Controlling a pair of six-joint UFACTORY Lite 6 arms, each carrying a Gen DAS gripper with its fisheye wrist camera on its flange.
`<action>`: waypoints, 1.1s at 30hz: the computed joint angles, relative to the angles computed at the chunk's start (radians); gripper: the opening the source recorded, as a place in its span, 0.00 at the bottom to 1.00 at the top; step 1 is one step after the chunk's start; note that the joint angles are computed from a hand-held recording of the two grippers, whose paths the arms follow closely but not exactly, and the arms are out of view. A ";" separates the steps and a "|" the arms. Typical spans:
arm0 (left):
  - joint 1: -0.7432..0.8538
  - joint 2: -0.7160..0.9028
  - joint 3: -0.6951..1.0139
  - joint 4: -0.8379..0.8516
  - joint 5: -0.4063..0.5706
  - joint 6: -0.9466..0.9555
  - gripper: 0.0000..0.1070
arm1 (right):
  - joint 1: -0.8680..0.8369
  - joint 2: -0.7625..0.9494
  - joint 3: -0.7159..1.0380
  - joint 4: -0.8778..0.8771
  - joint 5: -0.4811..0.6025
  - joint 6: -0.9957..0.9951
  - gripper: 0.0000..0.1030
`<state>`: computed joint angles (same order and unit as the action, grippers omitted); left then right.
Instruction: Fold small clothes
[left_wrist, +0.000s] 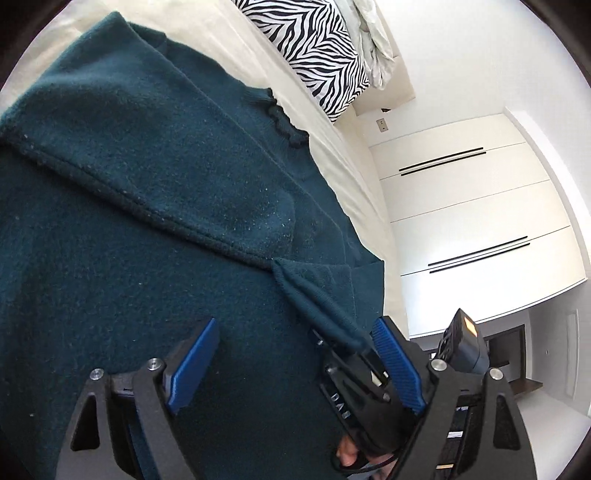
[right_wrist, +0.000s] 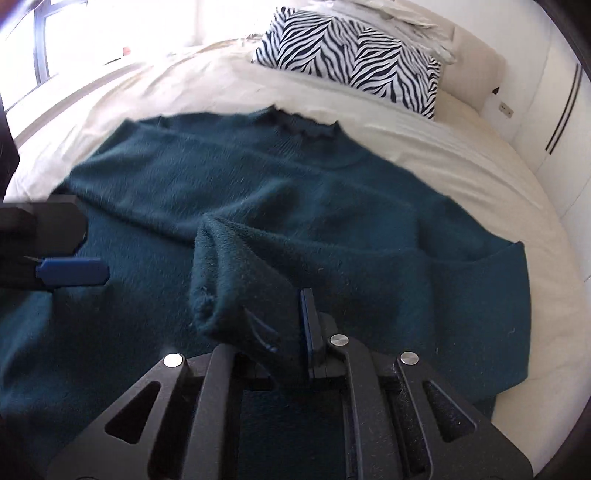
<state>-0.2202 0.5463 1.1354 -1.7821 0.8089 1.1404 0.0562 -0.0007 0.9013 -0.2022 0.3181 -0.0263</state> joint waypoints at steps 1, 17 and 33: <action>-0.012 0.023 0.029 0.003 -0.002 -0.019 0.84 | 0.018 -0.042 -0.052 -0.063 -0.030 0.063 0.15; -0.179 0.190 0.434 0.437 -0.163 -0.435 0.07 | -0.740 -0.232 -0.177 1.124 0.602 -1.105 0.68; -0.004 0.149 0.601 0.793 -0.269 -0.551 0.08 | -1.181 0.259 0.104 1.320 0.943 -0.995 0.68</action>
<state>-0.2243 0.6956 1.7367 -0.9893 0.5401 0.5893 -1.1245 0.2580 1.0048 1.1180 1.2613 -1.0210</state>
